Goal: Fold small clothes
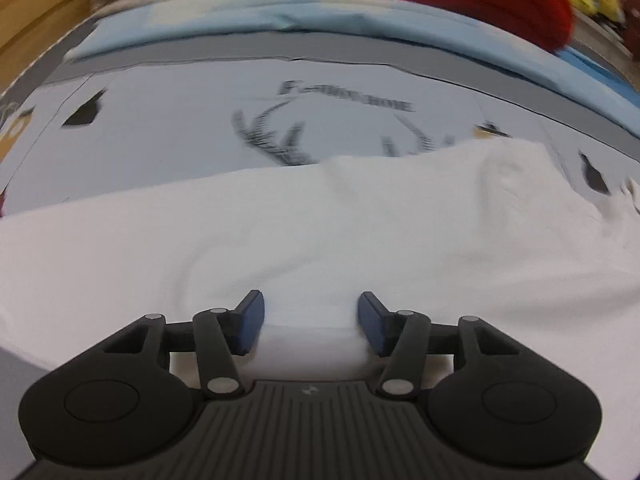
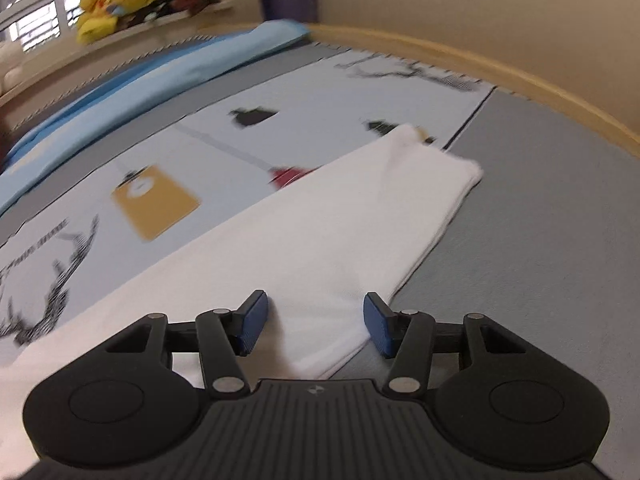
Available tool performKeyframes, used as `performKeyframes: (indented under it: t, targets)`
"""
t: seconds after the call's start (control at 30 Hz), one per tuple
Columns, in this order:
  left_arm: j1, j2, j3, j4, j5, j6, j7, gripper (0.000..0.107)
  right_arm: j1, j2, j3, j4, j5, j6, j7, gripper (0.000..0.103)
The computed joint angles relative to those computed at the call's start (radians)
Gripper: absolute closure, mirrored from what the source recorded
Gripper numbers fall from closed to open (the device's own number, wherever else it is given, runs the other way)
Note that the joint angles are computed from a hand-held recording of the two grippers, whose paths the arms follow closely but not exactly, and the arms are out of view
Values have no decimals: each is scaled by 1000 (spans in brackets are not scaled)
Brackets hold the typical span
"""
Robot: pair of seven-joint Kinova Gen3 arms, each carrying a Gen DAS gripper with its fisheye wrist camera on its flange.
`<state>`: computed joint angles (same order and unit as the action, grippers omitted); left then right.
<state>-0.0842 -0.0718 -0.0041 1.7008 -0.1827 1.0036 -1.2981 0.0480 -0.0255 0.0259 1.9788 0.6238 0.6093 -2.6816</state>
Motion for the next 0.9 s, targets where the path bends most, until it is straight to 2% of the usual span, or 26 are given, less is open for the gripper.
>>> performKeyframes:
  t: [0.07, 0.13, 0.17, 0.27, 0.33, 0.37, 0.4, 0.47, 0.53, 0.6, 0.63, 0.67, 0.73, 0.8, 0.9]
  targets:
    - [-36, 11, 50, -15, -81, 36, 49, 52, 17, 13, -2, -13, 55, 40, -76, 46]
    - [-27, 17, 51, -7, -135, 35, 118, 51, 88, 26, -24, -21, 48, 38, -124, 46]
    - [-1, 21, 26, -13, -138, 42, 131, 51, 128, 36, -23, -20, 20, 16, -123, 46]
    - [17, 30, 23, -18, -174, 54, 165, 47, 165, 48, 28, -2, -38, -97, -46, 46]
    - [15, 33, 14, -26, -171, 59, 161, 46, 172, 59, 43, -1, -68, -137, 22, 64]
    - [14, 37, 11, -33, -168, 63, 160, 45, 192, 60, 32, 7, -73, -164, 38, 87]
    - [13, 39, 9, -38, -166, 66, 161, 44, 208, 61, 21, 17, -75, -194, 37, 100]
    - [11, 37, 5, -37, -167, 67, 158, 43, 192, 41, 46, 34, -37, -206, -12, 100]
    - [14, 35, 8, -39, -176, 78, 161, 43, 122, 46, 129, 19, 22, -152, -94, 100]
    - [14, 33, 7, -47, -173, 95, 158, 43, 70, 58, 197, 11, 37, -108, -163, 100]
    - [9, 30, 0, -51, -154, 96, 148, 44, 65, 56, 203, 15, 41, -110, -176, 99]
    - [3, 25, -7, -56, -129, 98, 127, 44, 77, 47, 191, 24, 44, -128, -172, 93]
    - [-2, 9, -9, -55, -113, 96, 106, 44, 129, 26, 122, 24, 76, -137, -177, 92]
    - [-3, -32, -5, -46, -107, 70, 102, 44, 137, -15, 75, 12, 121, -115, -188, 77]
    - [-3, -120, -10, -27, -42, 16, 58, 44, 32, -108, 126, 10, 70, -144, -95, 72]
